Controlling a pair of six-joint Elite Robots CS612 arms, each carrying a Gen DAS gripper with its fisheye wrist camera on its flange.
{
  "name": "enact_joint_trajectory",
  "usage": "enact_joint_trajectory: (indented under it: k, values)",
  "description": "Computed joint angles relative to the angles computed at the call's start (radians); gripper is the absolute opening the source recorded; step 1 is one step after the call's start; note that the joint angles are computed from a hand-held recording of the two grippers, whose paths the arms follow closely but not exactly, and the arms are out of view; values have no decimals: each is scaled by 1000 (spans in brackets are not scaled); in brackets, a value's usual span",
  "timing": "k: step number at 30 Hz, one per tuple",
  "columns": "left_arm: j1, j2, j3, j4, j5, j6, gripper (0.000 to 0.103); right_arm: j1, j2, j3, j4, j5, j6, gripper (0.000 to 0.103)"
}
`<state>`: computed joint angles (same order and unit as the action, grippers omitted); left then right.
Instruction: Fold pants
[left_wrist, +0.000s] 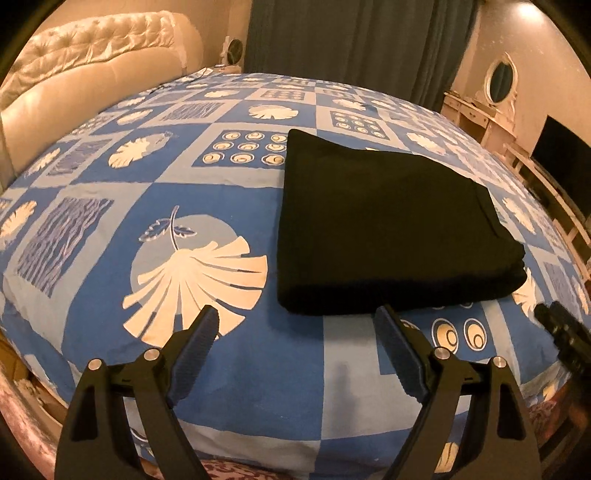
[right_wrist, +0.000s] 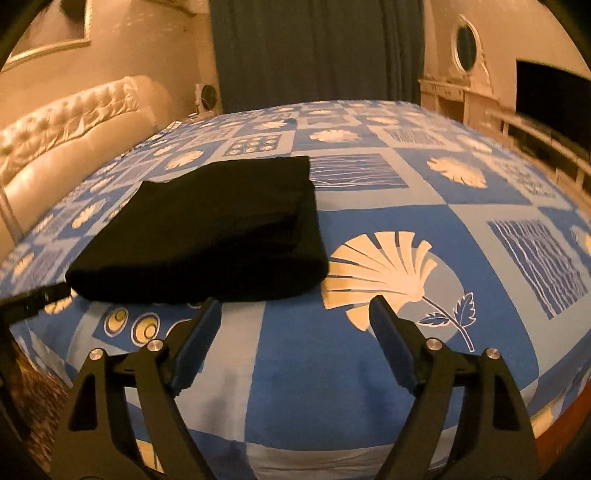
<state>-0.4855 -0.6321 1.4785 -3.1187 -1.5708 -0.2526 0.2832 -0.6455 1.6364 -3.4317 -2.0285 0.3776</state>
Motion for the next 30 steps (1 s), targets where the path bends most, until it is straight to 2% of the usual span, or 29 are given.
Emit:
enact_joint_trajectory:
  k: [6, 30]
  values:
    - [-10, 0, 5, -2, 19, 13, 85, 5, 7, -10, 10, 1, -23, 82]
    - [-23, -3, 19, -29, 67, 24, 85, 7, 9, -12, 16, 10, 0, 83]
